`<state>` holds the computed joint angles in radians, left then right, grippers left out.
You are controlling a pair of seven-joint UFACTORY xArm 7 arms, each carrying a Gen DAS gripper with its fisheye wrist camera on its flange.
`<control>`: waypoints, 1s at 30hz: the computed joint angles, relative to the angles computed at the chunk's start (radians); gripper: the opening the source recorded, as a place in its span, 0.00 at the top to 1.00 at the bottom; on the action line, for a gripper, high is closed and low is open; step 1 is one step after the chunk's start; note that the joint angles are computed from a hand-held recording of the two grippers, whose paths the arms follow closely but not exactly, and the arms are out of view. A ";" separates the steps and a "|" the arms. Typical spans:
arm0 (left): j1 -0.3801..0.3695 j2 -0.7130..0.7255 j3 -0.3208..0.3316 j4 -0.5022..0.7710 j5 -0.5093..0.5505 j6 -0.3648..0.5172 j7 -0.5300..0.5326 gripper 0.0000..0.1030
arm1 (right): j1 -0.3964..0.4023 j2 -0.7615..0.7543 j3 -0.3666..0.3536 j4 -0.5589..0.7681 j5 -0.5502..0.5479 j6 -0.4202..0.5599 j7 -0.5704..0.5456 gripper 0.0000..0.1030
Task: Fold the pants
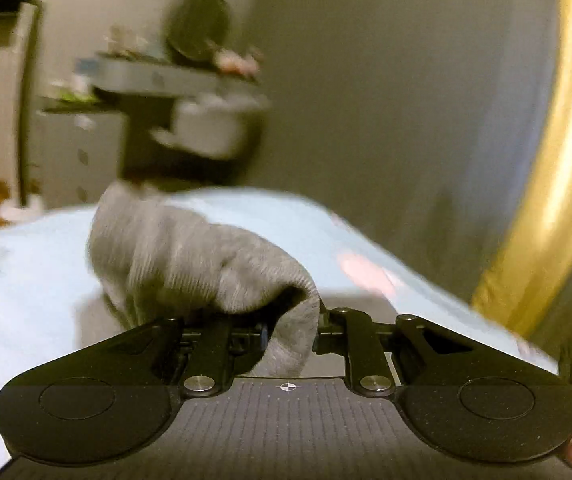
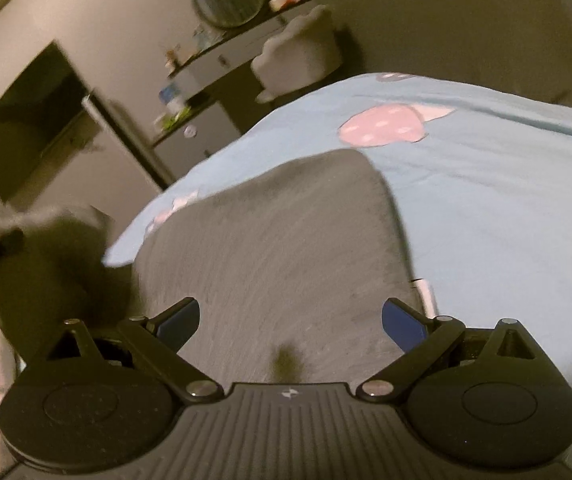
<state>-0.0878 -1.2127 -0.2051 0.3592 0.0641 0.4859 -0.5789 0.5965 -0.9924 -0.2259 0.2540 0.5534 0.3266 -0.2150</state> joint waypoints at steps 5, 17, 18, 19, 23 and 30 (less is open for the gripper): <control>-0.024 0.201 -0.113 0.069 -0.067 0.055 -0.190 0.29 | -0.026 -0.023 -0.026 -0.005 0.019 0.015 0.029 0.05; -0.024 -0.224 -0.193 -0.044 -0.009 0.295 -0.481 0.09 | 0.051 -0.016 -0.106 0.020 0.099 0.029 -0.037 0.05; -0.004 -0.263 -0.208 -0.049 0.008 0.354 -0.513 0.09 | 0.055 -0.016 -0.107 0.023 0.108 0.044 -0.039 0.05; 0.017 -0.287 -0.224 -0.052 0.024 0.405 -0.546 0.09 | 0.065 -0.014 -0.115 0.032 0.121 0.064 -0.044 0.05; 0.029 -0.367 -0.224 -0.096 0.030 0.556 -0.677 0.09 | 0.090 0.039 -0.097 0.084 0.168 0.125 -0.071 0.05; -0.037 -0.600 -0.160 -0.251 -0.054 0.684 -0.955 0.09 | 0.102 0.226 -0.046 0.184 0.301 0.210 -0.049 0.04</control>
